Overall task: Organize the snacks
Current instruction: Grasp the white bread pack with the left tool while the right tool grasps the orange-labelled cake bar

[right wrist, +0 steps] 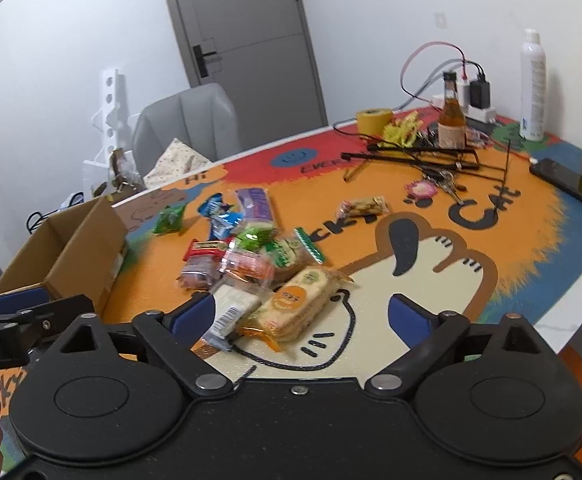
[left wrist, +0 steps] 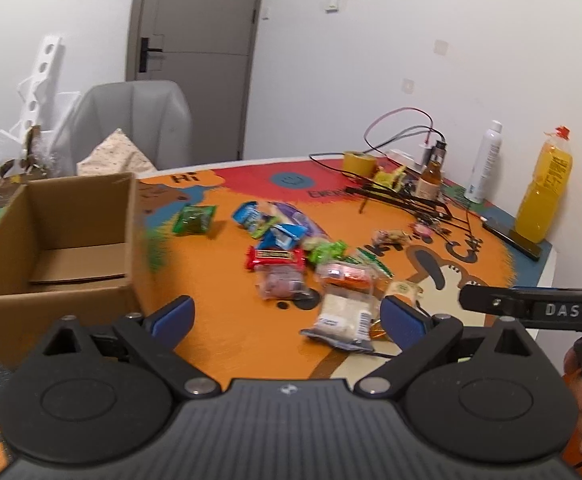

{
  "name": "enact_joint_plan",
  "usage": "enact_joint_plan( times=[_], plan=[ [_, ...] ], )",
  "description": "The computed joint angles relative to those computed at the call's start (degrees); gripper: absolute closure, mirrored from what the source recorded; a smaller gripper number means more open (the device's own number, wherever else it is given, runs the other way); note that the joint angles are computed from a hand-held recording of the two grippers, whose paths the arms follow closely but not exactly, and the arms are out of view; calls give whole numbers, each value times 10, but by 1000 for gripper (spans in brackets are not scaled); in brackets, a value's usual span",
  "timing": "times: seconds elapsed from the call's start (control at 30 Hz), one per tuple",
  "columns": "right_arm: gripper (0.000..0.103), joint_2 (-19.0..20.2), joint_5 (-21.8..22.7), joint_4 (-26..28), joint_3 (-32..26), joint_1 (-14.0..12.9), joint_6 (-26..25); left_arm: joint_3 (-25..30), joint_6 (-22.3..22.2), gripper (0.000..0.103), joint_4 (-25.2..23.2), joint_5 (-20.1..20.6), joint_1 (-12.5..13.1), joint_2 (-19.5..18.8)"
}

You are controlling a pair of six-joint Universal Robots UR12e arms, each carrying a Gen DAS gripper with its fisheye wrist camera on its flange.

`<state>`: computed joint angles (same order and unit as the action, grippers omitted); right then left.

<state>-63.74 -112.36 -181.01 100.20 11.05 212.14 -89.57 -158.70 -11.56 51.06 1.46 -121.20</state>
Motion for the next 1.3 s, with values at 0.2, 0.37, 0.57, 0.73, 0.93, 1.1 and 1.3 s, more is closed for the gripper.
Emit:
enact_joint_plan(
  times=[0.2, 0.37, 0.57, 0.73, 0.93, 1.1, 1.3],
  plan=[
    [18, 7, 5, 7, -5, -10, 17, 25, 7, 15, -45, 2, -13, -18],
    [26, 11, 25, 16, -6, -20, 35, 46, 13, 21, -81, 5, -24, -33],
    [38, 17, 66, 15, -5, -33, 41, 68, 24, 31, -119, 8, -35, -48],
    [44, 20, 90, 22, -5, -42, 55, 81, 38, 34, -151, 10, -43, -57],
    [48, 24, 110, 28, -10, -49, 62, 90, 44, 34, -159, 22, -52, -65],
    [47, 33, 125, 37, -22, -52, 64, 98, 47, 34, -168, 42, -56, -72],
    [42, 49, 111, 53, -49, -46, 57, 86, 43, 41, -141, 53, -56, -71]
  ],
)
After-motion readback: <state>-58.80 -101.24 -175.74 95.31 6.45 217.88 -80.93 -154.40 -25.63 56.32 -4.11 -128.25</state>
